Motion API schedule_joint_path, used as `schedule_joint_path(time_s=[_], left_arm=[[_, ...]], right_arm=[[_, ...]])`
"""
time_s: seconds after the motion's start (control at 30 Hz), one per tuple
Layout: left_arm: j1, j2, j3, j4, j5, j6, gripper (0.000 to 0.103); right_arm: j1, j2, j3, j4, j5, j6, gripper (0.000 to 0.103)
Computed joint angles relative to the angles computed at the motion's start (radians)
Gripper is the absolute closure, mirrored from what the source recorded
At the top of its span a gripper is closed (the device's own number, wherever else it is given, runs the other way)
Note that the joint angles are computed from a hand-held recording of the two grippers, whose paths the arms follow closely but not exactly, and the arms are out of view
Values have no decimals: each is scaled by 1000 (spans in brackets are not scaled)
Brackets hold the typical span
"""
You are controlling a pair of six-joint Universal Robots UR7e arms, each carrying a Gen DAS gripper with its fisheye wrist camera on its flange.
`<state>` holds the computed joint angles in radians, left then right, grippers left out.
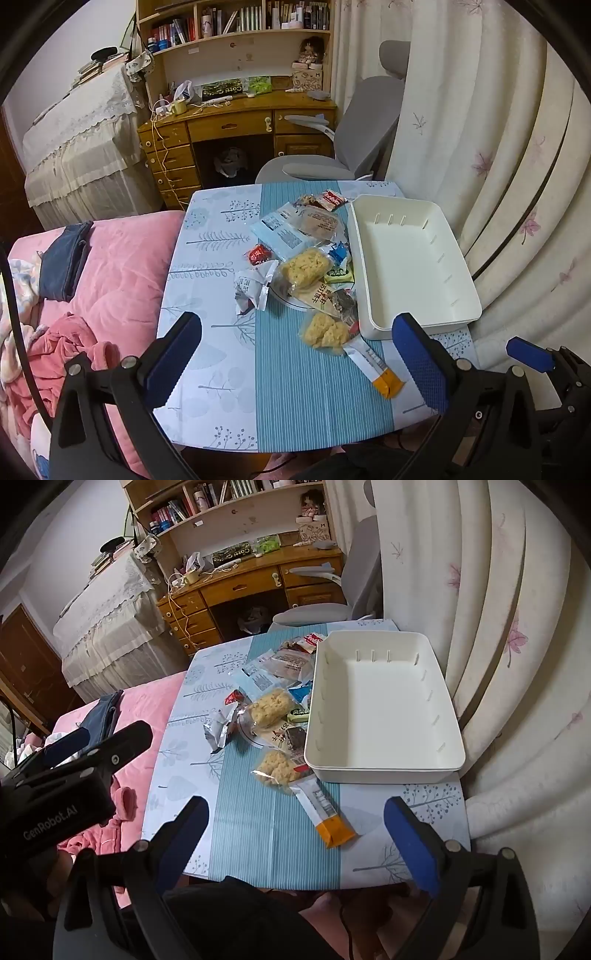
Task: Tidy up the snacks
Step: 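Move both tools toward the snack pile beside the white tray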
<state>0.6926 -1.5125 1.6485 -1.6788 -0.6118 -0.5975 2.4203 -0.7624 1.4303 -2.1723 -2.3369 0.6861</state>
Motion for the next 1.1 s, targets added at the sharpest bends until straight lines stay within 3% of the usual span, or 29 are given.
schedule_joint_path(time_s=[1.1], left_arm=[[6,6,-13,31,-19,-26,0]], right_arm=[[-14,4,-7,-22,13,-23,7]])
